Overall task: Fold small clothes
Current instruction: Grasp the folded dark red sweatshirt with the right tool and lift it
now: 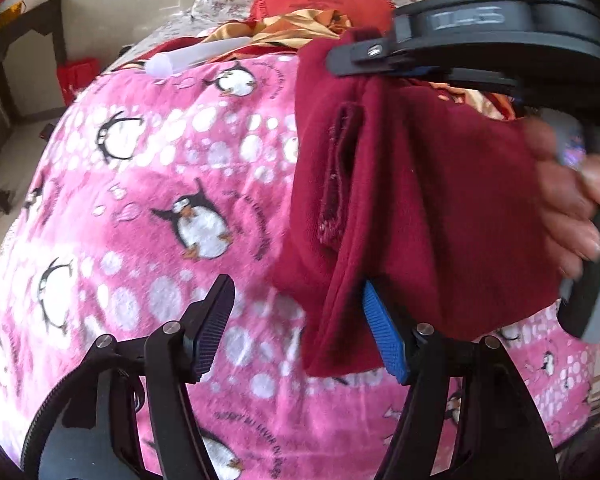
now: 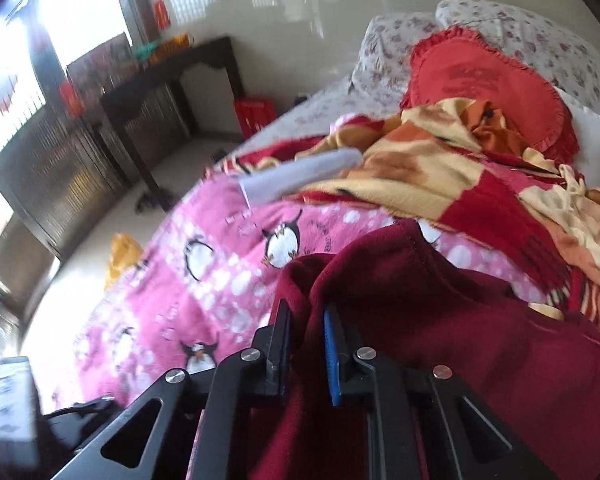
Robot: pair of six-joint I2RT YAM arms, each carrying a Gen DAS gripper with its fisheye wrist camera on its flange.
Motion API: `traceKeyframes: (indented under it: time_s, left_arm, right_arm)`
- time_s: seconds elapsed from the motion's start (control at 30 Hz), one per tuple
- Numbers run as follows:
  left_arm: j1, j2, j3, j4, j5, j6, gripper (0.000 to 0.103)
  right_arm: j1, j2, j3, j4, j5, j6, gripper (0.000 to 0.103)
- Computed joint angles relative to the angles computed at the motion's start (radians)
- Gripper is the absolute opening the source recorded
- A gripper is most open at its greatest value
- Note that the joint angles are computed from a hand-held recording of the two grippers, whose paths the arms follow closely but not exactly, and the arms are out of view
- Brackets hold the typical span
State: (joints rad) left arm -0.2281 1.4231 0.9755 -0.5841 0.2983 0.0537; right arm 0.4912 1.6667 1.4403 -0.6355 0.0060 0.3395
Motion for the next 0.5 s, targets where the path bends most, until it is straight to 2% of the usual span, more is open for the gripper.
traceKeyframes:
  time_s: [0.2, 0.5]
  left_arm:
    - [-0.008, 0.071, 0.048, 0.029, 0.06, -0.048, 0.066]
    - [-0.076, 0.076, 0.056, 0.069, 0.019, -0.065, 0.066]
  right_arm:
    - [-0.03, -0.107, -0.07, 0.007, -0.035, 0.026, 0.013]
    - [-0.098, -0.198, -0.155, 0.02, -0.089, 0.042, 0.013]
